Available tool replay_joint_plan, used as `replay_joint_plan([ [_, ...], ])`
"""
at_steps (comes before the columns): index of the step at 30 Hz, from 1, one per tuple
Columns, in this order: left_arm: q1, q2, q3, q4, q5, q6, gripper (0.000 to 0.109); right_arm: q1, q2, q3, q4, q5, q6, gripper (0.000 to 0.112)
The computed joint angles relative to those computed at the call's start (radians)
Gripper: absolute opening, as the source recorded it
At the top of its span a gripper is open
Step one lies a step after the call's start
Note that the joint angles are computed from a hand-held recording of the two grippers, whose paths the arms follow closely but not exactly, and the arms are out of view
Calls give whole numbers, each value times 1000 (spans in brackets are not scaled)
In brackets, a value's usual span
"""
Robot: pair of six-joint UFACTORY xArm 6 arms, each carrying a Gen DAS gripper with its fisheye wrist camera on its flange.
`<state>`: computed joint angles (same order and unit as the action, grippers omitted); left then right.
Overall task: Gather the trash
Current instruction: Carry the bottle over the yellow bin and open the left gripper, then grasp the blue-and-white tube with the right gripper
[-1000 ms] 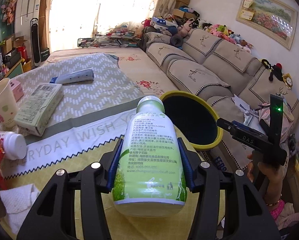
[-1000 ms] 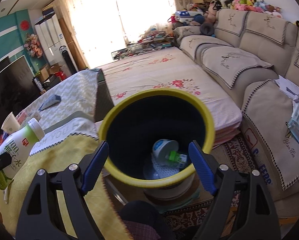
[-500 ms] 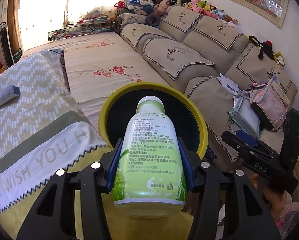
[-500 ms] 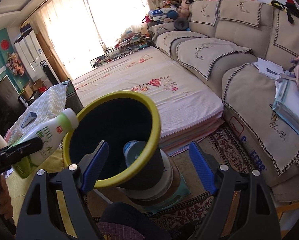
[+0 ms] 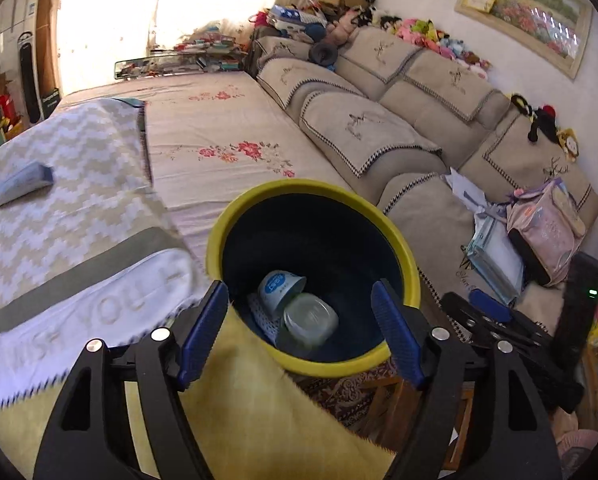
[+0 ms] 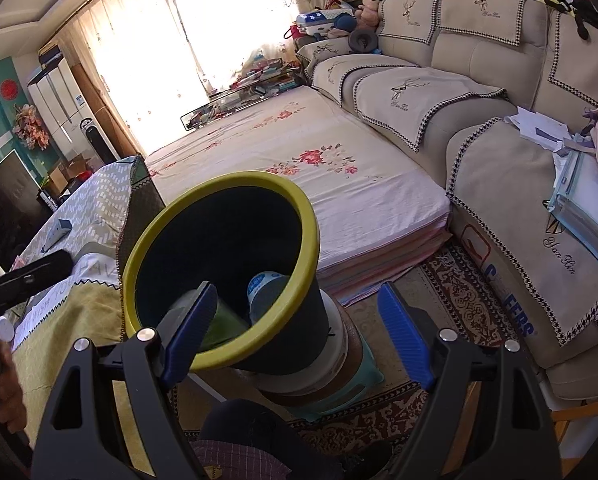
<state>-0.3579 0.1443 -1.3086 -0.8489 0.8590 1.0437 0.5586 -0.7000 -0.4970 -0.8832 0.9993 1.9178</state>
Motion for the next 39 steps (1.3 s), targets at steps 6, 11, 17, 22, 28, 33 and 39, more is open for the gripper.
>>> replay_joint_plan([
  [6,145,-137,104,-89,59,78,81,11,88,-65,-15,-44,-27,78],
  [11,277,-239,186,-153,47,169,86,30,175,-140,-27,-81,-58,78],
  [17,460,-275,205,-177,77,209,86,54,314,-259,-33,-146,-117,78],
  [22,583,-260,202,-175,69,242,86,59,458,-385,-13,-263,-223,78],
  [28,687,-202,158,-180,115,250,86,14,651,-634,107,-387,-563,78],
  [33,723,-172,131,-201,173,262,86,-21,883,-965,152,-285,-856,78],
  [39,717,-141,101,-190,185,241,86,-111,1149,-1272,309,-260,-1161,78],
])
